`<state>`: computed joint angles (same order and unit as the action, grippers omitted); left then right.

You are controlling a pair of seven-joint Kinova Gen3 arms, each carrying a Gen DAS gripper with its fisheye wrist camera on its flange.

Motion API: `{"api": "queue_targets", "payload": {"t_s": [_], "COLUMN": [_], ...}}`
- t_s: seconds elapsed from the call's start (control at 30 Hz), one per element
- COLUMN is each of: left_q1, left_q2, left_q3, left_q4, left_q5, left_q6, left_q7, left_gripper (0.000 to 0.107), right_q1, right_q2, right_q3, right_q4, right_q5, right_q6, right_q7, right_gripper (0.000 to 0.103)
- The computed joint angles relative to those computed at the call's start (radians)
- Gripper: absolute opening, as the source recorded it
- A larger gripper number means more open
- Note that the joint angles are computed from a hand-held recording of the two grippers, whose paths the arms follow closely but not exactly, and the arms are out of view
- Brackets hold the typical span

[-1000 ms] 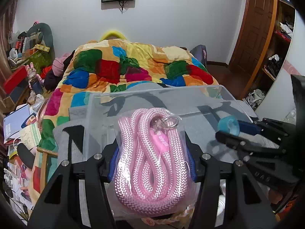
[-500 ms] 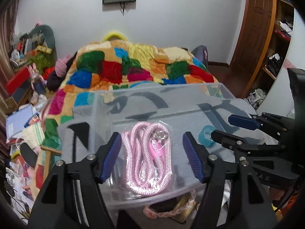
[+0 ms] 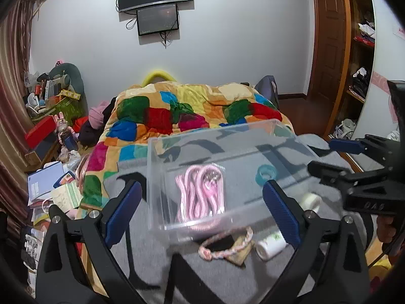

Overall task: Organize objects
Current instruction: 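Grasp the wooden tag with the left tool while the right tool moves to the teal cylinder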

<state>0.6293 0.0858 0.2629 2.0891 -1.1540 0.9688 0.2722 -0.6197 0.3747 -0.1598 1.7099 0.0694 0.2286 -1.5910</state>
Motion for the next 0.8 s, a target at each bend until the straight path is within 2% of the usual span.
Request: {"api": "queue_targets", "payload": {"t_s": [0.13,0.3,0.4,0.43,0.47,0.53,0.6,0.67,0.73,0.8], "left_q1": [0.002,-0.018,-0.007,-0.003,0.001,-0.003,-0.003,-0.006,0.019,0.030], "left_q2": [-0.007,-0.002,0.034,0.045,0.058,0.073,0.089,0.096,0.108,0.118], "left_q3": [0.006,-0.003,-0.008,-0.014,-0.022,-0.040,-0.059,-0.073,-0.090,-0.099], "left_q4": [0.036,0.097,0.114,0.116,0.116,0.115,0.112,0.117,0.114,0.108], "left_q5": [0.029,0.093,0.099,0.099,0.100,0.108,0.110,0.095,0.061,0.035], "left_q6": [-0.033,-0.155,-0.193,-0.205,-0.215,-0.253,-0.279,-0.322,-0.328,-0.336], "left_q7": [0.023,0.040,0.075,0.080,0.084,0.062,0.053,0.055,0.081,0.099], "left_gripper": [0.098,0.098,0.098,0.096,0.090,0.082,0.079,0.077,0.076,0.070], "right_q1": [0.041,0.112,0.095,0.092,0.107,0.175,0.220,0.213,0.222,0.230], "right_q2": [-0.034,-0.039,-0.027,-0.023,-0.017,0.003,0.022,0.030,0.047,0.064], "right_q3": [-0.024,-0.074,-0.052,-0.050,-0.067,-0.140,-0.189,-0.185,-0.197,-0.211], "right_q4": [0.073,0.136,0.165,0.171,0.176,0.182,0.179,0.173,0.157,0.140], "right_q5": [-0.025,-0.071,-0.073,-0.073,-0.078,-0.117,-0.149,-0.159,-0.172,-0.184], "right_q6": [-0.034,-0.034,-0.034,-0.034,-0.032,-0.023,-0.018,-0.011,0.003,0.018], "right_q7": [0.009,0.038,0.030,0.030,0.036,0.077,0.117,0.132,0.157,0.187], "right_gripper": [0.067,0.067,0.067,0.067,0.067,0.066,0.063,0.059,0.052,0.047]}}
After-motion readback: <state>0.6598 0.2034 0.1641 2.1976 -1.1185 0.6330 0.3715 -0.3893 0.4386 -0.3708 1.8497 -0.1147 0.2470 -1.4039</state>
